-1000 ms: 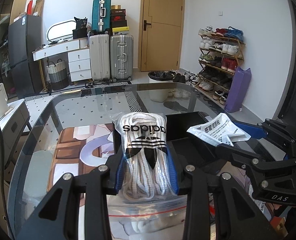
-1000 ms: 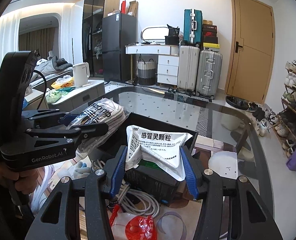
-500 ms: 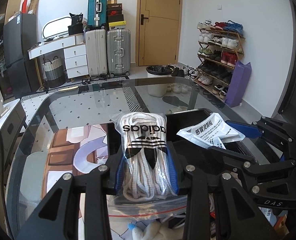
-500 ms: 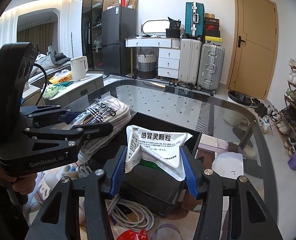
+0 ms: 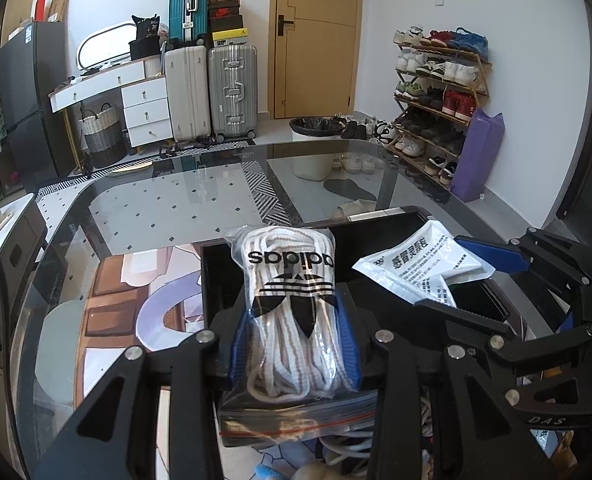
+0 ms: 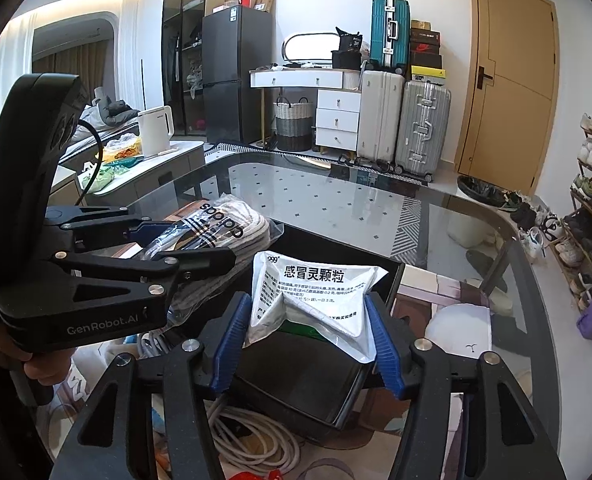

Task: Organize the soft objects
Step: 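Carry the shoelace bag with the left gripper while the right carries the packet over the black box, then open the left gripper over the black box while the right releases the packet inside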

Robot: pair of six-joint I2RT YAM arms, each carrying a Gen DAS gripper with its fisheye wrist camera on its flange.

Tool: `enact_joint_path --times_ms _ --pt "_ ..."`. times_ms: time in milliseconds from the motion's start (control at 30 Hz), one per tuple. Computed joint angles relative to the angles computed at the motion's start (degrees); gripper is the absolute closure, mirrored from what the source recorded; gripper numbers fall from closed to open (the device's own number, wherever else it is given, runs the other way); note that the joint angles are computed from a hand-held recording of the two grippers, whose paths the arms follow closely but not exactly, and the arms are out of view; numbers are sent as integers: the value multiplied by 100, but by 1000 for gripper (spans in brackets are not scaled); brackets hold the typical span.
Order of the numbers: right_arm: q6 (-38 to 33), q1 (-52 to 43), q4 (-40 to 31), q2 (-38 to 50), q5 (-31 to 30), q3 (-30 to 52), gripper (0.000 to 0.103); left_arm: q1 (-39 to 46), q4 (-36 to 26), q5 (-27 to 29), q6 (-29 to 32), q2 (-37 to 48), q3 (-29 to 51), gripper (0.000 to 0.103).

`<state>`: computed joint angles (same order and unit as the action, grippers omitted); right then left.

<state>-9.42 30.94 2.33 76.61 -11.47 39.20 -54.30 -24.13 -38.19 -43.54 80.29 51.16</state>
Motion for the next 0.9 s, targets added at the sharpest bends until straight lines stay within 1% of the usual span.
enact_joint_path --times_ms 67,133,167,233,267,300,333,400,433,533,633,700,900 --pt "-48 13 -3 -83 14 -57 35 -5 8 -26 -12 -12 -10 63" --pt "-70 16 17 -201 36 -139 24 -49 58 -67 33 -74 -74 49" --pt "-69 10 28 -240 44 -165 22 -95 41 -130 24 -123 -113 39" --pt "-41 -3 3 -370 97 -234 20 -231 -76 -331 -72 -162 -89 26" --pt "-34 -6 -41 -412 108 -246 19 -273 -120 -406 -138 -202 -102 12" --pt "-22 -16 -77 -491 123 -282 14 -328 -234 -534 -262 -231 -82 4" --pt "0 -24 -69 -584 135 -345 9 -399 -340 -658 -393 -312 -104 1" --pt "45 -49 -71 -888 138 -546 2 -470 -395 -667 -493 -506 -199 0" --pt "68 -63 -105 -1007 134 -610 1 -538 -452 -675 -578 -623 -247 0" --pt "109 -113 -269 -1385 125 -808 1 -807 -730 -925 -839 -768 -249 0" --pt "104 -232 -471 -1703 -5 -967 1 -1149 -1158 -1226 -1271 -845 -232 0" --pt "168 -272 -603 -2025 8 -1150 1 -1303 -1363 -1310 -1519 -875 -236 0" --pt "228 -583 -1196 -2829 -227 -1441 1 -1835 -1993 -1529 -2372 -807 -218 0"
